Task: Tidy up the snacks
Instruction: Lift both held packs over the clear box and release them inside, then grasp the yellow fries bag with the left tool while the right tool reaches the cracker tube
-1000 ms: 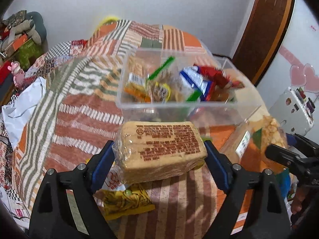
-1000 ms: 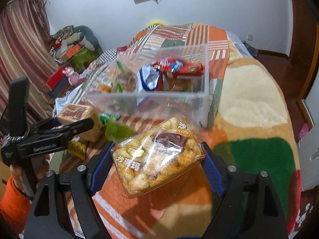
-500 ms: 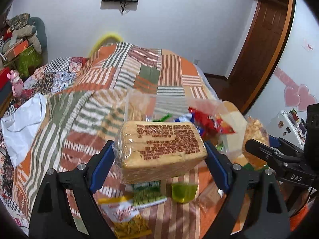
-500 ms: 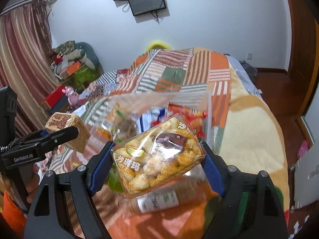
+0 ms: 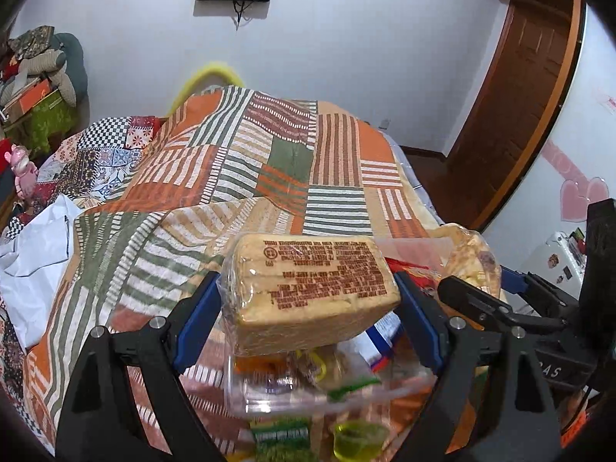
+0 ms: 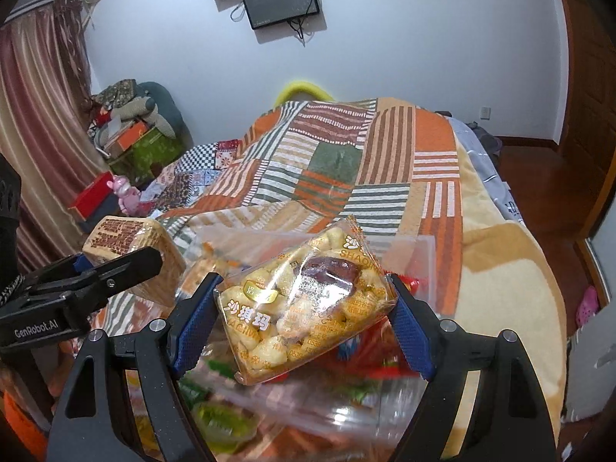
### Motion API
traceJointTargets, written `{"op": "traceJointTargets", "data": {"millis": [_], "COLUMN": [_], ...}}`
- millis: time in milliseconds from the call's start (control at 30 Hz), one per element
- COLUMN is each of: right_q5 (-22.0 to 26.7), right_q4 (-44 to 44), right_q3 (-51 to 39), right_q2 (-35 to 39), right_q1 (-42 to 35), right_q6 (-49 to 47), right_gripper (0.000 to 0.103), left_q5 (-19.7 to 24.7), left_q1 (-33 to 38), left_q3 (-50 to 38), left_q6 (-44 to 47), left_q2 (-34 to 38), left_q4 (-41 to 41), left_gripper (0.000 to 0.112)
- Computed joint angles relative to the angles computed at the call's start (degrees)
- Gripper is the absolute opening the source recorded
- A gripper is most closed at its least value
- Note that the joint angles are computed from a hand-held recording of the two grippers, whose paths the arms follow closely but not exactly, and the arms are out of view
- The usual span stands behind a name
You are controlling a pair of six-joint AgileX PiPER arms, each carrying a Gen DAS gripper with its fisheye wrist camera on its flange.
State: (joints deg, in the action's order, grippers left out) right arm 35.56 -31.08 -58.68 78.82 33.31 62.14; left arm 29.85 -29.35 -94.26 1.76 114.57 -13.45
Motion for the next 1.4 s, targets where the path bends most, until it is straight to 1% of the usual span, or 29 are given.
{"op": "traceJointTargets", "data": {"millis": [167, 233, 267, 333, 467, 600, 733, 800, 867, 1000, 1133, 1200, 1300, 1400], "right_q5": [-0.4, -0.4, -0.4, 0.0, 0.4, 0.7, 1.2, 2.3, 2.9, 4.8, 7.4, 9.7, 11.9, 14.3], "right_q4": [5.7, 6.9, 7.3, 7.7, 9.3, 9.9, 9.7, 8.3, 6.6, 4.4, 0.9, -1.5, -3.7, -5.9], "right_q3": [-2.5, -3.1, -3.4, -4.3, -5.9, -6.2, -5.4, -5.1, -4.3, -2.3, 0.4, 1.7, 3.9, 6.4], "right_q2": [4.0, 5.1, 5.5, 6.5, 8.2, 8.6, 6.8, 5.6, 4.1, 0.0, -3.9, -5.5, -7.3, -8.1], "right_q1": [-3.4, -4.1, -4.3, -4.2, -4.1, -4.0, -3.5, -2.4, -1.3, 1.2, 4.9, 7.8, 11.4, 15.5], "right_q6": [-7.7, -9.7, -10.6, -11.7, -14.0, -15.1, -14.5, -13.5, -11.9, -8.9, -4.1, -0.6, 4.0, 9.6], "right_gripper": [0.081, 0.081, 0.081, 0.081, 0.082, 0.082, 0.086, 0.087, 0.088, 0.089, 0.090, 0.091, 0.096, 0.100], "left_q5": [2.8, 4.2, 5.0, 6.5, 7.2, 8.0, 6.5, 5.6, 4.7, 1.8, 0.5, 0.5, -0.4, -2.2], "left_q1": [0.2, 0.7, 1.0, 1.4, 1.0, 0.6, 0.7, 1.0, 1.4, 1.7, 2.3, 2.9, 3.7, 4.3], "left_q3": [-8.0, -11.2, -13.0, -15.9, -18.3, -18.3, -14.0, -11.2, -8.0, 0.1, 7.7, 10.8, 16.1, 21.7], "left_q6": [-3.4, -3.7, -3.4, -2.5, -1.7, -1.5, -0.6, 0.7, 2.3, 4.2, 6.6, 8.3, 10.4, 12.0], "left_q2": [6.4, 8.9, 10.3, 12.3, 14.0, 14.2, 11.6, 9.6, 7.0, 0.8, -5.0, -7.2, -10.4, -13.3], "left_q4": [3.5, 3.3, 2.6, 1.2, 0.9, 1.1, 1.1, -0.2, -1.2, -0.6, -0.6, -1.5, -2.8, -3.3], "left_gripper": [0.087, 0.087, 0.083, 0.080, 0.079, 0.079, 0.080, 0.080, 0.080, 0.080, 0.080, 0.080, 0.080, 0.081]}}
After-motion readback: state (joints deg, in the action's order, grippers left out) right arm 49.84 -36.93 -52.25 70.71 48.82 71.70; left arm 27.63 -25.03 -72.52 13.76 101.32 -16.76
